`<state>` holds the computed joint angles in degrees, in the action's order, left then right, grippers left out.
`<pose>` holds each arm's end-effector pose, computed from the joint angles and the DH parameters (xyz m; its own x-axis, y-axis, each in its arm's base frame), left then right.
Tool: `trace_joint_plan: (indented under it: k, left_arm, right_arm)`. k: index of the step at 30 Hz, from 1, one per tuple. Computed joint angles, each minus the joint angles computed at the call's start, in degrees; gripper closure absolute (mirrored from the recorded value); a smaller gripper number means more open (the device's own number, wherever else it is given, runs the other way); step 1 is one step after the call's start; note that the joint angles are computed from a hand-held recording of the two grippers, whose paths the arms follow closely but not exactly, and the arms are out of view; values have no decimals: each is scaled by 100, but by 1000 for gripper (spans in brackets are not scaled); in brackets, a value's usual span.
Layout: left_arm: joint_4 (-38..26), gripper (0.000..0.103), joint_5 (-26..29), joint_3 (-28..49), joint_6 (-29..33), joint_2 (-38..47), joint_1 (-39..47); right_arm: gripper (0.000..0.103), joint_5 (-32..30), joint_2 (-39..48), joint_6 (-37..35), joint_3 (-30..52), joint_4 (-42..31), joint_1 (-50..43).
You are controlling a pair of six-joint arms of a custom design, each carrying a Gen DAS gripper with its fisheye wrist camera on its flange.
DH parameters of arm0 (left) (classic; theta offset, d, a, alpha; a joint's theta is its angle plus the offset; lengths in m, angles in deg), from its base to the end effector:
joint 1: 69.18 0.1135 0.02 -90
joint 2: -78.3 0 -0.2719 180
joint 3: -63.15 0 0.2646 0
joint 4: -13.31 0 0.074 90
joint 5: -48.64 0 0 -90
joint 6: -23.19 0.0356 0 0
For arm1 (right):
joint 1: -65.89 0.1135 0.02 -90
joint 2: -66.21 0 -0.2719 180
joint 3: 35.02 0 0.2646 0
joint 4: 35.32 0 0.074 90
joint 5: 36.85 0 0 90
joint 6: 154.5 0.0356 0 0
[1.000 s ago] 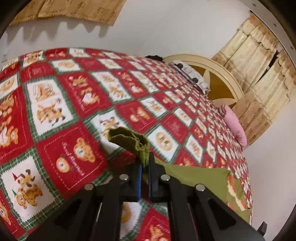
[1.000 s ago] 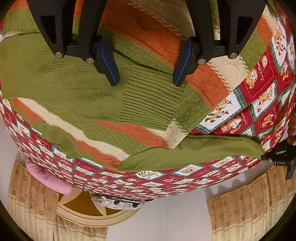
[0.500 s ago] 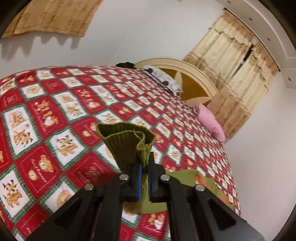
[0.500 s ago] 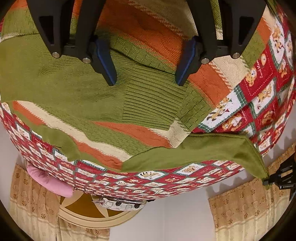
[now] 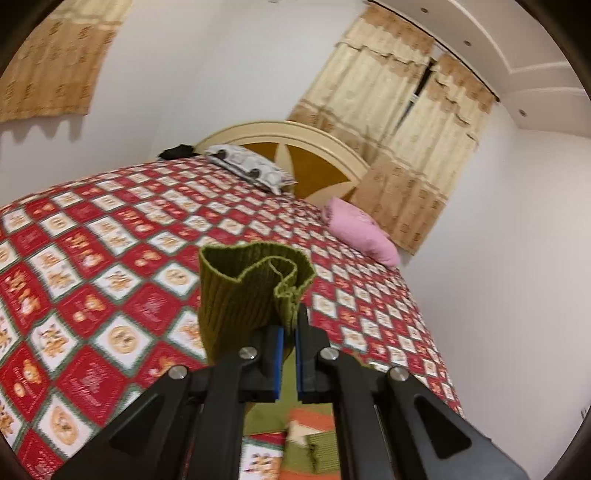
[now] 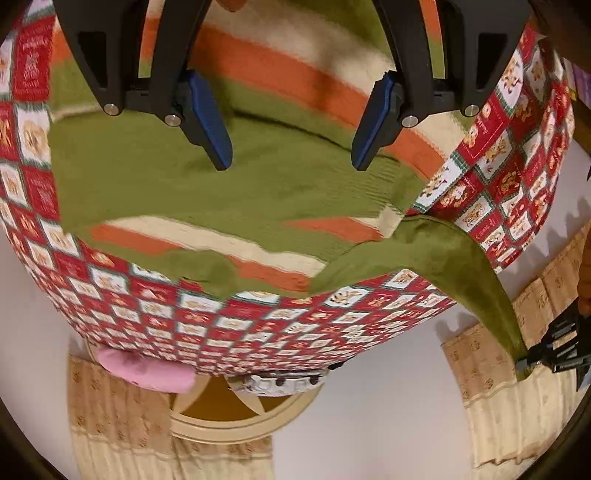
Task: Fold small clothes
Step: 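Lift the sleeve and fold it across the sweater body with the left tool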
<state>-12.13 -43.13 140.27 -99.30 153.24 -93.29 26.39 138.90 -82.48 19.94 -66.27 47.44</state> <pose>0.2875 -0.1274 0.3429 -0.5094 -0.3602 -0.7815 0.1289 0.8660 -0.4832 0.2526 -0.0674 0.2131 -0.6778 -0.0644 -0.7324 -0.2194 0.9685 0.1178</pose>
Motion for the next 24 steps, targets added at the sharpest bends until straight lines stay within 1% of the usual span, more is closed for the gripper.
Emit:
trace_joint_plan:
  k: [4, 6, 9, 12, 16, 19, 21, 24]
  left_arm:
    - [-78, 98, -218, 530, 49, 393, -466]
    - [-115, 98, -310, 767, 73, 577, -639]
    - [-131, 98, -434, 1200, 128, 919, -983]
    - [-103, 98, -579, 1594, 224, 1282, -1394]
    - [-53, 98, -678, 2119, 300, 1857, -1920]
    - [-4, 98, -700, 2522, 308, 2453, -2296]
    - [-35, 98, -892, 2772, 388, 2803, -2540]
    - [-13, 98, -1279, 3164, 600, 3454, -2965]
  right_arm:
    - [35, -495, -261, -308, -127, -323, -694]
    - [35, -635, -343, -436, -216, -358, -912]
    - [35, -702, -447, -677, -431, -367, -1182]
    - [35, -873, -498, -1022, -571, -569, -1472]
    - [35, -1013, -606, -1362, -796, -662, -1803]
    - [35, -1048, -608, -1486, -972, -574, -1955]
    - [35, -983, -578, -1556, -1145, -394, -1993]
    - [35, -945, -292, -1692, -1291, -211, -2111]
